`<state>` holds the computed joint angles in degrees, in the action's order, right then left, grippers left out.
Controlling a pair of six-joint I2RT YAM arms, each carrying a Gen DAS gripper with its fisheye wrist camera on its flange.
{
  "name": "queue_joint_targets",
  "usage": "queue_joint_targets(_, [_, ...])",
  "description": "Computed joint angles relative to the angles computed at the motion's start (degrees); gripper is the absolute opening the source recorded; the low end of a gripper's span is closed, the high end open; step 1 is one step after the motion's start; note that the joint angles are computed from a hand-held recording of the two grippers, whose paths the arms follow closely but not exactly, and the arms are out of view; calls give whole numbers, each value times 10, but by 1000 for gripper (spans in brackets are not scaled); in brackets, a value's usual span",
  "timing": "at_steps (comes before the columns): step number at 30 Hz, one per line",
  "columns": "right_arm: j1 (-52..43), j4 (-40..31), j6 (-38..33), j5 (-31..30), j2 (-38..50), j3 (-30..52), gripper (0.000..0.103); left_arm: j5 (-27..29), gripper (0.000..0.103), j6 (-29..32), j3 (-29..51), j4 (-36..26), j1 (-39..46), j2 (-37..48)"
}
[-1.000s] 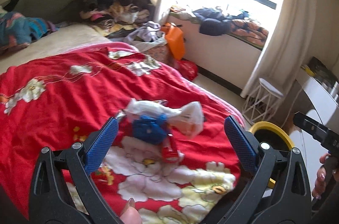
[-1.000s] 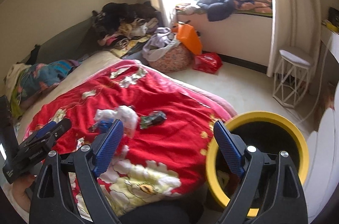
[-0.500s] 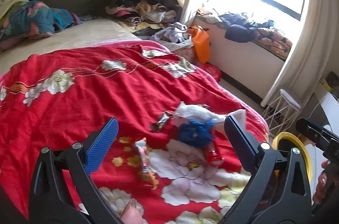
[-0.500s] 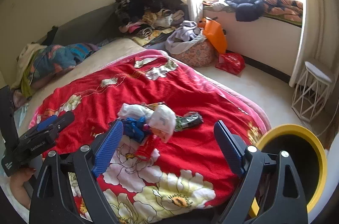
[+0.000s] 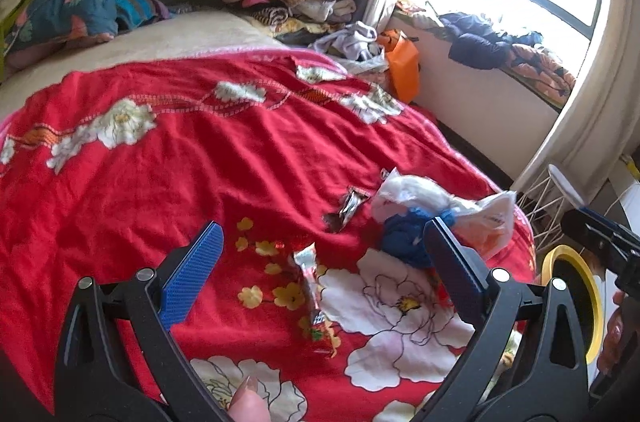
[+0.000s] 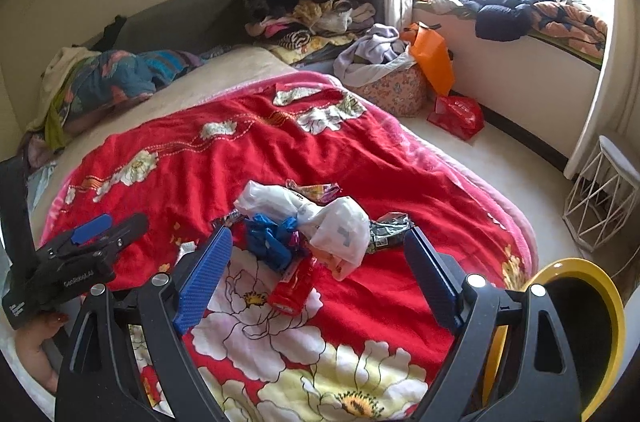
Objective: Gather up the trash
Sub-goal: 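Grasp the red snack wrapper with the left tool while the right tool grasps the white plastic bag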
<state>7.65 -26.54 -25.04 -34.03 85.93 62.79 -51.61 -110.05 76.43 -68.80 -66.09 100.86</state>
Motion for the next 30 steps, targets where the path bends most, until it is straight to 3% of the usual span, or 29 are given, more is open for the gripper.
queue_joint_targets(11, [42,38,17,60,116,52,84,74,92,85,-91,180,30,-3])
queue_joint_targets(16, [52,36,16,76,160,79,76,91,83,107,-101,221,34,6])
queue_joint_targets(19, [57,24,16,72,182,95,64,105,75,108,-109,239,39,6])
queue_joint_targets(21, [59,18,17,72,191,101,45,116,68,109,-115,249,42,6])
queue_joint_targets(24, [56,21,15,64,185,91,34,137,56,113,-125,266,47,8])
queue_joint_targets(28, [44,44,26,60,159,60,29,151,33,109,-141,287,48,4])
queue_joint_targets(30, [32,56,37,51,144,44,27,153,11,110,-142,286,47,2])
